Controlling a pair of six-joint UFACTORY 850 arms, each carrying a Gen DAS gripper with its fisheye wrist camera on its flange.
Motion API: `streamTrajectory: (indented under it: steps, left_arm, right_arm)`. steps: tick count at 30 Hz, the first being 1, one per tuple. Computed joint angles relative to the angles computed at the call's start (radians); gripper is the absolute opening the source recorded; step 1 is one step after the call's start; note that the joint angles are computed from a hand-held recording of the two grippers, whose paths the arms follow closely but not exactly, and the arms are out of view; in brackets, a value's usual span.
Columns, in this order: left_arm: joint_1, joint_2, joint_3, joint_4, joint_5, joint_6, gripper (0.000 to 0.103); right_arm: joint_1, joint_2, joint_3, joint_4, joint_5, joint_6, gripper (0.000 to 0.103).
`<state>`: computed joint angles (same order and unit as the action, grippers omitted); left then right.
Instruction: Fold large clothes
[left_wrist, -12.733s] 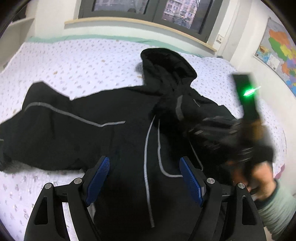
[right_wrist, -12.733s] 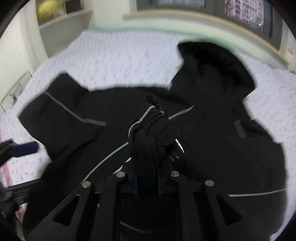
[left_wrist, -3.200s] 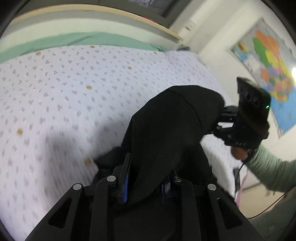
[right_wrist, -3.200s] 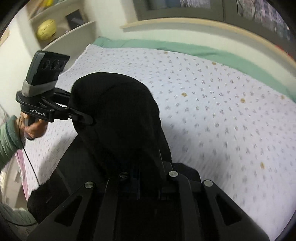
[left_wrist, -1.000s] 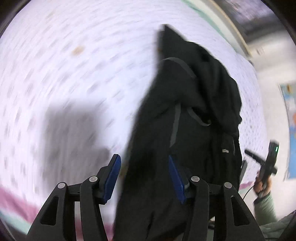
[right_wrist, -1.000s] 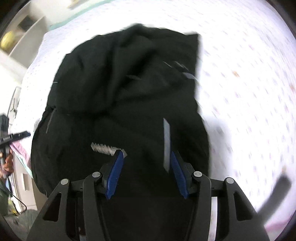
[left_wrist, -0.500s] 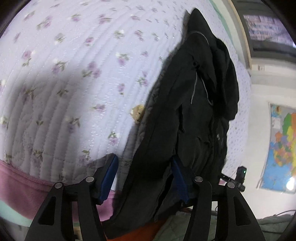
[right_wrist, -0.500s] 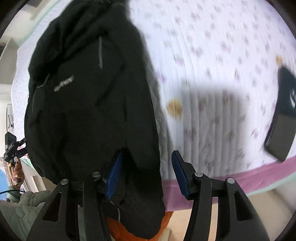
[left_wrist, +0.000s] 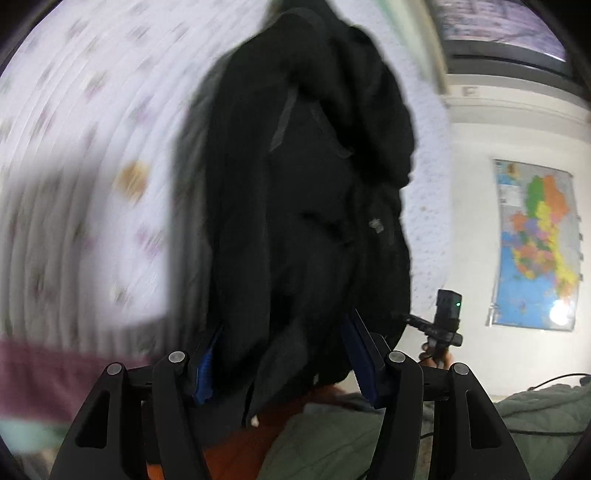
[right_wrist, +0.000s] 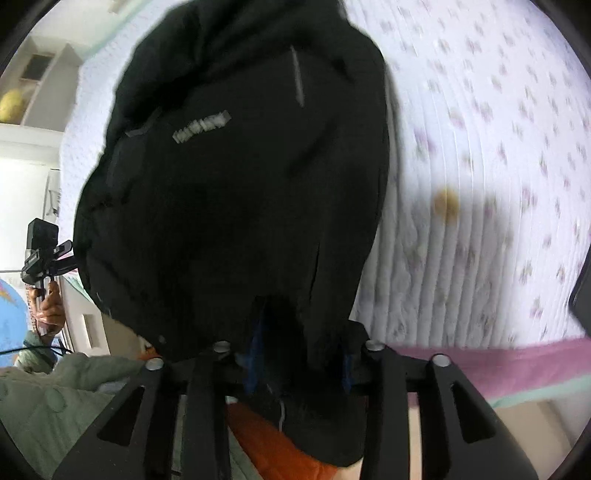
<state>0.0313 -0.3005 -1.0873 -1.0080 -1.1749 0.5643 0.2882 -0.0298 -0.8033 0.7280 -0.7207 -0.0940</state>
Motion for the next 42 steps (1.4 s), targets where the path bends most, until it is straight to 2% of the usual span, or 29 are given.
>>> streamTrajectory:
  steps: [3, 6, 7, 8, 9, 10, 12, 15, 22, 25, 29, 36, 42]
  left_arm:
    - [0.015, 0.045, 0.063, 0.022, -0.004, -0.03, 0.06]
    - [0.01, 0.051, 0.08, 0.118, -0.012, -0.092, 0.06]
    - [-0.003, 0.051, 0.082, 0.145, -0.007, -0.115, 0.057]
    - [-0.012, 0.059, 0.091, 0.144, 0.0, -0.126, 0.053]
    - [-0.021, 0.065, 0.094, 0.136, 0.007, -0.128, 0.033]
    - [-0.027, 0.072, 0.087, 0.128, 0.009, -0.127, 0.019]
    - [-0.016, 0.087, 0.077, 0.043, 0.005, -0.088, 0.016]
    - [0.009, 0.096, 0.02, -0.145, -0.002, -0.008, 0.015]
    - [0.024, -0.022, -0.203, -0.314, 0.044, 0.02, 0.015]
    - [0.018, -0.069, -0.266, -0.352, 0.089, -0.005, 0.015]
    - [0.023, -0.146, -0.373, -0.337, 0.111, -0.05, 0.015]
    - [-0.006, -0.293, -0.594, -0.297, 0.156, -0.151, 0.016]
    - [-0.043, -0.489, -0.883, -0.143, 0.196, -0.346, 0.017]
  right_arm:
    - [0.022, -0.003, 0.029, 0.025, -0.027, 0.006, 0.061]
    - [0.032, -0.018, 0.048, 0.083, -0.049, -0.011, 0.062]
    - [0.041, -0.02, 0.044, 0.083, -0.042, -0.01, 0.059]
    - [0.046, -0.021, 0.035, 0.078, -0.037, -0.015, 0.041]
    - [0.043, -0.023, 0.029, 0.097, -0.033, -0.041, 0.024]
    - [0.036, -0.004, 0.022, 0.148, -0.026, -0.086, 0.021]
    - [0.036, 0.024, 0.002, 0.165, -0.005, -0.099, 0.016]
    - [0.006, 0.042, -0.043, 0.2, 0.018, -0.125, 0.016]
    - [-0.081, -0.031, -0.228, 0.249, 0.074, -0.201, 0.016]
    - [-0.137, -0.057, -0.279, 0.288, 0.059, -0.252, 0.016]
    - [-0.173, -0.126, -0.386, 0.284, 0.056, -0.248, 0.016]
    - [-0.251, -0.272, -0.553, 0.274, 0.02, -0.217, 0.018]
    - [-0.274, -0.457, -0.732, 0.245, 0.005, -0.097, 0.02]
